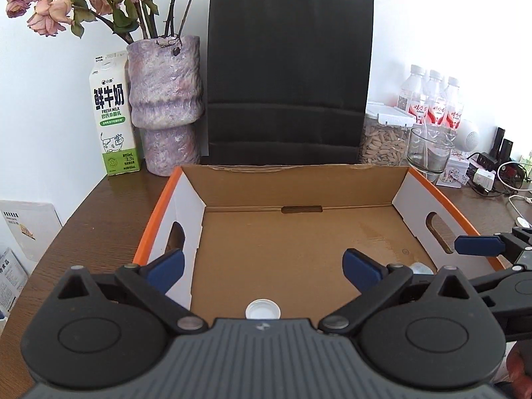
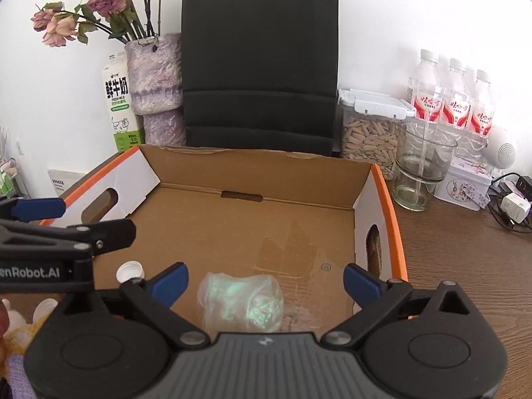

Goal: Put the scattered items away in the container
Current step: 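Carry the cap and bag into the cardboard box and open both tools, then return to the table and grasp the crumpled white tissue with the left tool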

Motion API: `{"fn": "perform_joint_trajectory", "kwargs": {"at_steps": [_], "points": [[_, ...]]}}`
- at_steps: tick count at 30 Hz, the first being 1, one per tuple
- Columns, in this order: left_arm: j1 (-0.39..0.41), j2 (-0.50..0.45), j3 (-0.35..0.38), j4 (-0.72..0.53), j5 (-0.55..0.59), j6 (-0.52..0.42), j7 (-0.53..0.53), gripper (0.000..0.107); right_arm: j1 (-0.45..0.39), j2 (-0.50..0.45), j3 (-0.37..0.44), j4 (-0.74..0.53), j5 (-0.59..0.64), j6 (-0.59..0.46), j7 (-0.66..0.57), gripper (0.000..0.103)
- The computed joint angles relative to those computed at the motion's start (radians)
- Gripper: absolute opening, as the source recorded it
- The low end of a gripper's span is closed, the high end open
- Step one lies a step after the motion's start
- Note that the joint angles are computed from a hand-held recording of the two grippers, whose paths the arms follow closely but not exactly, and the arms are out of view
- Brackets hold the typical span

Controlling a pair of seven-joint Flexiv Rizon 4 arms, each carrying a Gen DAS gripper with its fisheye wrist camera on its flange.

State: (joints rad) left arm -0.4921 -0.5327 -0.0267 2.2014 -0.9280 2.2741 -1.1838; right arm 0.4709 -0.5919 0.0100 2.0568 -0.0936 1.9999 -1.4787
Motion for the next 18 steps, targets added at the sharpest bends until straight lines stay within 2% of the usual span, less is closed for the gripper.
{"fn": "perform_joint_trajectory", "kwargs": {"at_steps": [4,7,13,18], "points": [[-0.007,0.001,0.0,-0.002,-0.021,0.007,0.004,0.103,-0.002,0.009,0.001,0.009,0.004,0.013,-0.006,0.102],[0.01,0.017,-0.008,0.02,0.023,0.026,-0.033,0.103,0.006,0.017,-0.009,0.017,0.015,0.019,-0.015,0.102],[0.031,0.065,-0.014,0.087,0.128,0.129,-0.131,0.103,-0.042,0.045,0.03,0.062,-0.003,0.082,-0.038,0.102],[0.028,0.099,-0.022,0.146,0.14,0.213,-0.171,0.103,-0.099,0.077,0.072,0.133,-0.024,0.179,-0.054,0.102]]}}
